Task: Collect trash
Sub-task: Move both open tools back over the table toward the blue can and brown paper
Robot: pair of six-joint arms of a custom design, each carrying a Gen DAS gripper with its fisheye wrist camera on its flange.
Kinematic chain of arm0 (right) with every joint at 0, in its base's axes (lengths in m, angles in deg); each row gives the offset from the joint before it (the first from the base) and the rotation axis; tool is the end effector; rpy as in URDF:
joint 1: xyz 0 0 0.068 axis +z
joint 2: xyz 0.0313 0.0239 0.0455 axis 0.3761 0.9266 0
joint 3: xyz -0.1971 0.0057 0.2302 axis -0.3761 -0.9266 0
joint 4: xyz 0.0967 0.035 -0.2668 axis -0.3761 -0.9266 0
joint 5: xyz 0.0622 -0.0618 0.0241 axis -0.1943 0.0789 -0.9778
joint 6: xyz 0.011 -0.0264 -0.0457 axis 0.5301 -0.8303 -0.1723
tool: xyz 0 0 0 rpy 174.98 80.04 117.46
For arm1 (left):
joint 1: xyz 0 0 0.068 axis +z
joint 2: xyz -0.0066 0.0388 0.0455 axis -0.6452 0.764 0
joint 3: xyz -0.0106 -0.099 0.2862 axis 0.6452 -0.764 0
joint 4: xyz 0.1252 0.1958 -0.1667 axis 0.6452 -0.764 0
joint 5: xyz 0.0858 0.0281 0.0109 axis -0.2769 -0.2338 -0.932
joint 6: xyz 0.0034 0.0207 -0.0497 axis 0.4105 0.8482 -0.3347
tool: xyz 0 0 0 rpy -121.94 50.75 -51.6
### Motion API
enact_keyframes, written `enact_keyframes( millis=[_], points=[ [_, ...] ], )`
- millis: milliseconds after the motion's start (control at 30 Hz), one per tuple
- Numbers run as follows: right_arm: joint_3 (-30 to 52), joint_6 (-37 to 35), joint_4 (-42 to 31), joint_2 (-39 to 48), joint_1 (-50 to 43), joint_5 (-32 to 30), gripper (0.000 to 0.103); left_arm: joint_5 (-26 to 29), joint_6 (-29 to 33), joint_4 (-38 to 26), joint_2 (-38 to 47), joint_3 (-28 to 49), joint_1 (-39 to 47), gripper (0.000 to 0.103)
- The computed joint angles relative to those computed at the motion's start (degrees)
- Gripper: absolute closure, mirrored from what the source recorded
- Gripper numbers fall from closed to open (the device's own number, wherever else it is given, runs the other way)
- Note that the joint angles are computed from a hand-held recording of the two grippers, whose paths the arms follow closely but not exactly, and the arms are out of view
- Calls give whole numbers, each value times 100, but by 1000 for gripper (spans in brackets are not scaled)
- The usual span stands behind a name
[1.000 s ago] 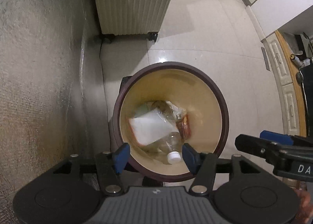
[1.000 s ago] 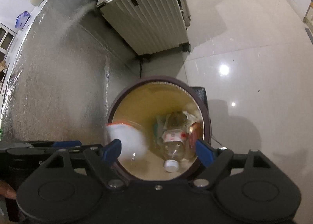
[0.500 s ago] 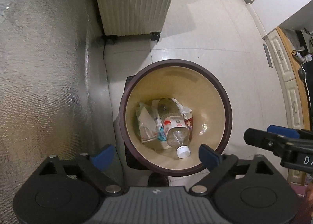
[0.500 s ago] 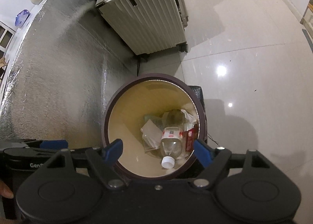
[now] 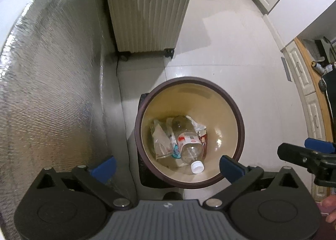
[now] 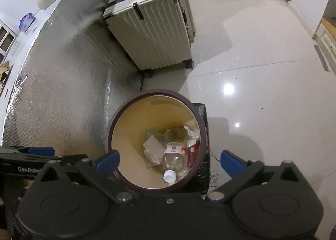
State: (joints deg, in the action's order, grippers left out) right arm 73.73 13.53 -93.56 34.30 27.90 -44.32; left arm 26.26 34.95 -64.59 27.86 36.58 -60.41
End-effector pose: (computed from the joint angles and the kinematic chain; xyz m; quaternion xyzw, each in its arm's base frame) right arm 0.2677 0.0332 0.1504 0.1151 0.9685 0.1276 0.1803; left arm 0.3362 -0.1264 0.1622 0.1072 0.9874 -0.0590 0.1007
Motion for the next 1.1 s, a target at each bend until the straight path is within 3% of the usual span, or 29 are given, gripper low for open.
enact_keyframes(
  millis=[733,1100],
  points=[
    [1,250,-1479,-2304,815,991,0,-38,-216,-371,-2650,-955,99,0],
    [554,1216,-2040,-2721,2656,2241,0,391,342,-1196,-4529,-1237,1564,0]
  ],
)
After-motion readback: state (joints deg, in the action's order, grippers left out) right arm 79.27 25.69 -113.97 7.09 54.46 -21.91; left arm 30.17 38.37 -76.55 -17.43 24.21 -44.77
